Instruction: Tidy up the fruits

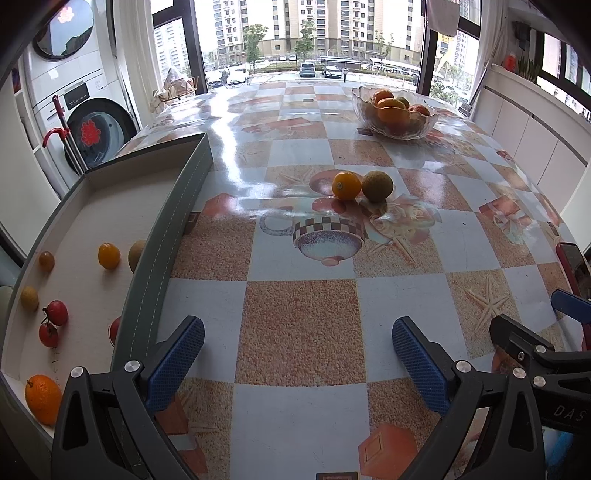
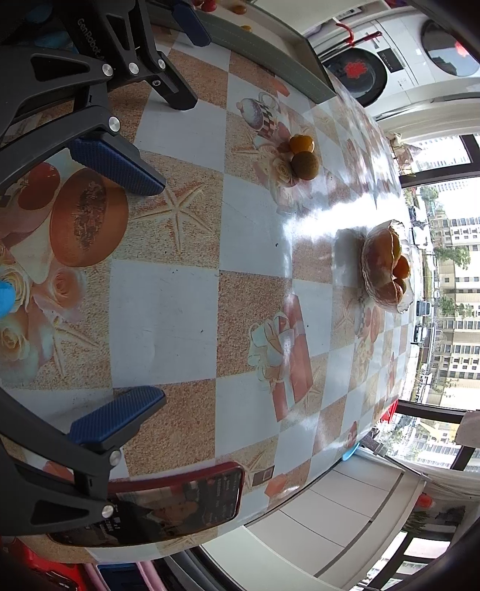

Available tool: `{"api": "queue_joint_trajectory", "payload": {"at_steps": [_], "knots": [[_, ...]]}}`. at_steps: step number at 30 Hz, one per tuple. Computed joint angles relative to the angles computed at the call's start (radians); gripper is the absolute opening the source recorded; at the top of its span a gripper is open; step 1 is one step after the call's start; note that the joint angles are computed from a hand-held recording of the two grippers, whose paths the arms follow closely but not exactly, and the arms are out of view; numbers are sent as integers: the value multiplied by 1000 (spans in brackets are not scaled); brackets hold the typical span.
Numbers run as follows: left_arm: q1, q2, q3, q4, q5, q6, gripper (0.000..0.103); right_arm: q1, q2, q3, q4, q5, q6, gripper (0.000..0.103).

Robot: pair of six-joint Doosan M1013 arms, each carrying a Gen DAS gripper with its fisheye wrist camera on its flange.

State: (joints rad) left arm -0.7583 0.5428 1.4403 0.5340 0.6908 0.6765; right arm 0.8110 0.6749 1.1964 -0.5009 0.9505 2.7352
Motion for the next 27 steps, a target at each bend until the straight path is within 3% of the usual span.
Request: {"api": "queue_joint_trajectory", "payload": {"at_steps": [2, 7, 12, 16, 18, 20, 27], "knots": [[1, -7, 4, 3, -2, -7, 102, -18, -9, 4, 38, -72, -38, 103], [16, -56, 40, 39, -68, -77, 102, -50, 48, -107, 90, -103, -180, 99], [35, -66, 22, 29, -55, -8, 102, -62, 137, -251, 194, -106, -405, 73], [49, -50, -16, -24, -44, 79, 102, -58, 181, -320, 186, -82, -468, 64], [54, -36, -42, -52, -33, 132, 102, -64, 172, -304, 223, -122, -494, 40], [58, -21, -68, -81, -28, 177, 102, -68, 162, -287, 239, -130, -486, 28], [61, 66, -183, -161, 9, 298, 102, -82, 56, -106, 184, -187, -261, 28]]}}
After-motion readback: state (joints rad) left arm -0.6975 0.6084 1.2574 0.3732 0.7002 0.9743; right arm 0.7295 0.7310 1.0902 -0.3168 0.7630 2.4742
